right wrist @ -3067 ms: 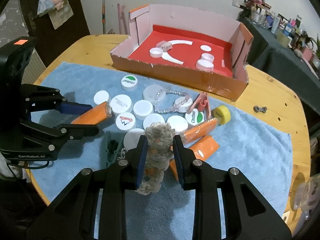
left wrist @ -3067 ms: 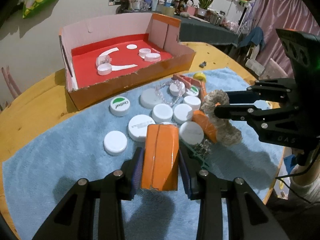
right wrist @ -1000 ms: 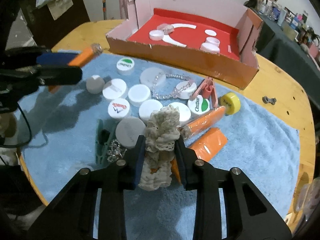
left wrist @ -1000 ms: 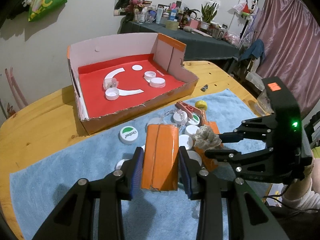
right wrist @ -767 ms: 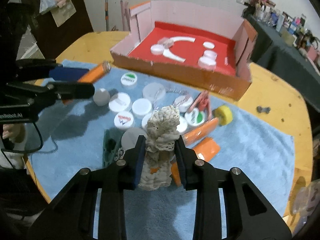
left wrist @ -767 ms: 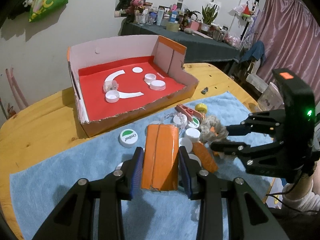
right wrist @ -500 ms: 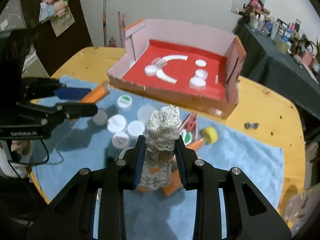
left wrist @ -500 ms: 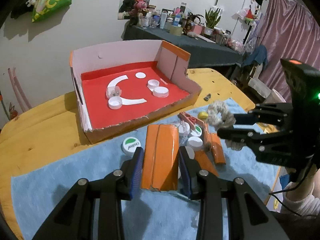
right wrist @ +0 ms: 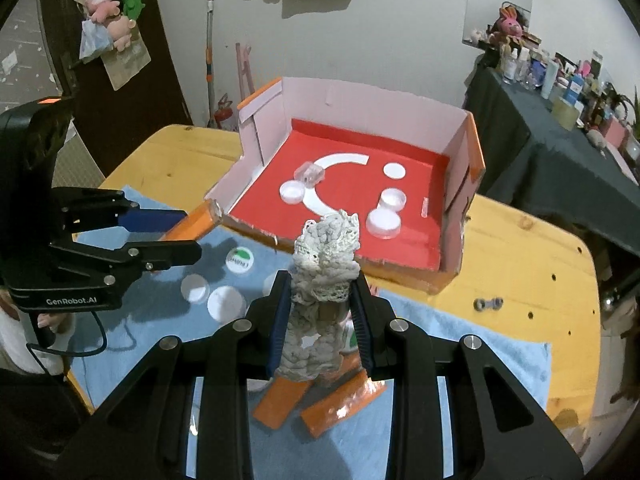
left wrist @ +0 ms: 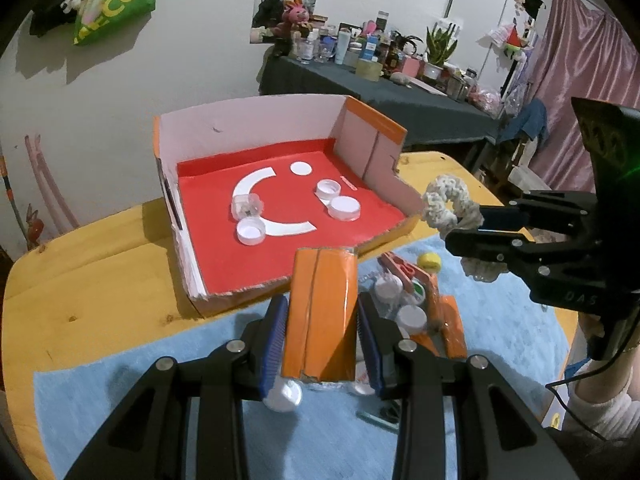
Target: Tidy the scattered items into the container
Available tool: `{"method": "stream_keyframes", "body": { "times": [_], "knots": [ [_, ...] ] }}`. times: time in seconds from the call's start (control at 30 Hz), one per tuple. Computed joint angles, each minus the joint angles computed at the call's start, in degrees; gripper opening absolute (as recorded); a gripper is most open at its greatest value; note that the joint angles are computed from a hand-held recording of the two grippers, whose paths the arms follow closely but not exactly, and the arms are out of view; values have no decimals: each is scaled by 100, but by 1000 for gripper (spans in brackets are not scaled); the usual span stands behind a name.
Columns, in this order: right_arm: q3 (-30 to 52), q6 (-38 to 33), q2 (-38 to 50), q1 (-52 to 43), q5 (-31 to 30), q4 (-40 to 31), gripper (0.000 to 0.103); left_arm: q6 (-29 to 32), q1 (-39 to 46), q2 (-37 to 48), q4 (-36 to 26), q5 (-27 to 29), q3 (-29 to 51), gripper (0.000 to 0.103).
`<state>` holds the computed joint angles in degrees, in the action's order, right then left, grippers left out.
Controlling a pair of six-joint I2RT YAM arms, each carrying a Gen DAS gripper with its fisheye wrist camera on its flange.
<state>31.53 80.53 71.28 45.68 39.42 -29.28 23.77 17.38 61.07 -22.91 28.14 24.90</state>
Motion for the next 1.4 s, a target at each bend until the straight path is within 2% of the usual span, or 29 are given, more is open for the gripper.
{"method": "stream_keyframes", "body": {
  "times": [0.3, 0.83, 1.17, 1.4],
  "knots": [
    [-247, -1227, -458, -963, -455, 588, 28, -319, -182, 708, 495, -250, 353, 37],
    [-382, -3018, -51, -2944, -1836, 1766, 28, -729, -705, 1773, 1071, -677, 832, 38],
    [-34, -3912, 1192, -4363, -2987, 2534, 28, -981, -1209, 2677, 1447, -1011, 1165, 38],
    [268, -4119, 2239, -4860, -3633, 3134, 28, -1141, -1333, 3221, 1737, -1223, 1353, 38]
  ]
}}
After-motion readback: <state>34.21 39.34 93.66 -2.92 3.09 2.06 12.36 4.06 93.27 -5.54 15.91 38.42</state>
